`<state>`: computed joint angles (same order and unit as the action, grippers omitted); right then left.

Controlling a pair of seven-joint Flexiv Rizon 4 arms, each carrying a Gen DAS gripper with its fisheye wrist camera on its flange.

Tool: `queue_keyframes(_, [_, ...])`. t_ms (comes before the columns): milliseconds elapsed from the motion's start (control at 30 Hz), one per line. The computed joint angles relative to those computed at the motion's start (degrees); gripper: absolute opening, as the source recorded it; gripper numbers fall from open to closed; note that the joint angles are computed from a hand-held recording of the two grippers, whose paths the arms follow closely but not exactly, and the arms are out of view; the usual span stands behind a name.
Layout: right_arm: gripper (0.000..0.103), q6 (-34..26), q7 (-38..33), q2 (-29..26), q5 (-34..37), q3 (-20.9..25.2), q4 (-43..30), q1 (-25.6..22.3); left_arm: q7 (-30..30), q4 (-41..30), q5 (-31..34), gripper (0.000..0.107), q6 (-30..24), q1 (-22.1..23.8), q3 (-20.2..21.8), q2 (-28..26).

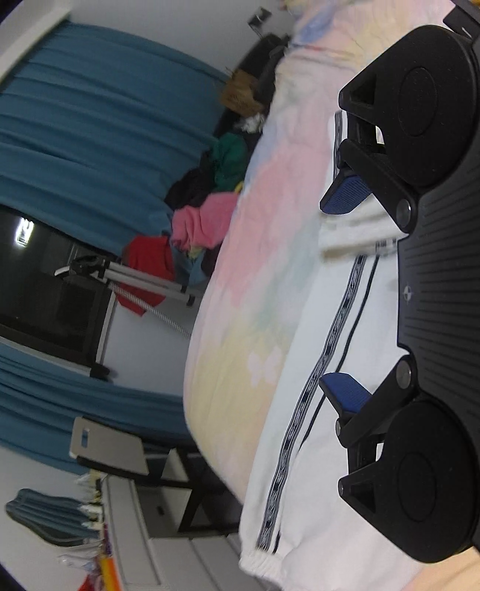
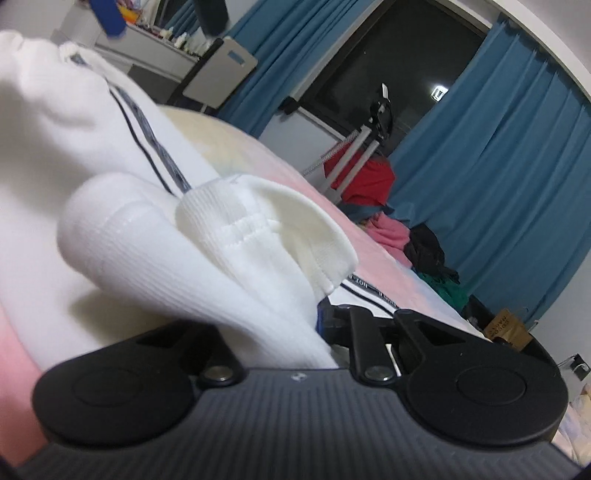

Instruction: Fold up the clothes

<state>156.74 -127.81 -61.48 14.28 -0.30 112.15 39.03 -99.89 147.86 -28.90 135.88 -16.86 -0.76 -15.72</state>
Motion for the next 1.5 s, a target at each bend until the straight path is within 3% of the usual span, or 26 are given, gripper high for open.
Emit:
queue_keyframes(100, [0.019,-3.3,-1.1,0.7,1.3,-0.2,-0.2,1.7,-4.5,-0.3,7.3,0.094,-0.5,3.8,-0.6,-1.0])
queue_keyframes(200, [0.029,-6.9,0.6,2.8,-0.5,0.8,1.4,0.9,-10.0,-0.3,14.7,0.094,-1.6,7.9,-1.4,-1.3])
queue_keyframes(267, [0.049,-8.6,4.2,6.6,-5.6,3.0,6.7,-2.6,-13.8,-0.1,19.8,0.094,-1.3,10.5,-2.0,-1.4])
queue_keyframes(300, [0.056,-9.6,6.8,8.8,-9.6,4.6,9.7,-5.3,-15.1,0.0,21.6,0.094,-0.8,11.2,-2.1,-1.4])
queue_keyframes(367, [0.078,-12.1,11.9,12.9,-18.3,8.5,14.5,-12.1,-16.4,0.2,23.3,0.094,0.2,11.2,-2.1,-1.8])
queue_keyframes(500, [0.076,-17.4,30.6,17.4,-41.3,13.6,17.1,-28.1,-17.9,0.7,26.9,0.092,1.0,11.5,-2.4,-1.8])
queue_keyframes(633, [0.078,-15.4,55.3,16.4,-71.5,14.6,14.6,-44.1,-14.6,0.0,24.9,0.090,0.8,8.1,-2.2,-2.7])
queue_keyframes(700, [0.076,-13.1,59.3,14.6,-78.4,17.1,12.6,-49.0,-14.2,-0.9,26.4,0.088,0.8,8.3,-2.8,-3.6])
queue_keyframes(800, [0.076,-9.5,54.4,14.4,-69.4,17.3,13.2,-46.1,-13.9,-2.9,29.3,0.088,0.4,9.2,-4.0,-5.6])
queue_keyframes(900, [0.076,-11.7,58.0,13.0,-63.1,15.7,10.3,-42.3,-13.0,-5.4,31.6,0.079,-0.8,9.8,-5.1,-8.2])
queue_keyframes(967, [0.076,-16.0,65.8,10.8,-64.6,14.9,5.7,-41.6,-11.7,-7.6,32.5,0.074,-2.6,10.1,-5.8,-10.1])
queue_keyframes(1100, [0.062,-23.4,83.6,5.7,-75.7,14.7,-3.8,-42.6,-7.4,-11.1,33.4,0.071,-5.1,9.5,-6.2,-14.0])
queue_keyframes(1133, [0.056,-23.0,83.1,5.1,-74.3,13.9,-4.5,-41.3,-6.2,-11.6,32.6,0.070,-5.4,8.7,-5.8,-14.8])
queue_keyframes(1233, [0.051,-19.7,77.4,5.2,-64.1,10.6,-2.9,-35.9,-6.3,-12.4,32.7,0.058,-4.5,9.7,-7.1,-17.1])
queue_keyframes(1267, [0.052,-18.5,75.8,5.4,-61.0,9.7,-2.4,-34.4,-7.0,-12.5,33.4,0.045,-3.8,10.8,-7.8,-17.7])
queue_keyframes(1333, [0.053,-16.4,72.2,6.1,-54.2,8.1,-1.6,-31.7,-10.8,-12.4,36.5,0.005,-3.1,15.2,-10.8,-18.2])
queue_keyframes(1500, [0.053,-15.0,63.3,8.8,-34.3,4.3,0.3,-23.7,-28.1,-11.0,46.6,0.005,-3.0,30.7,-21.0,-20.1])
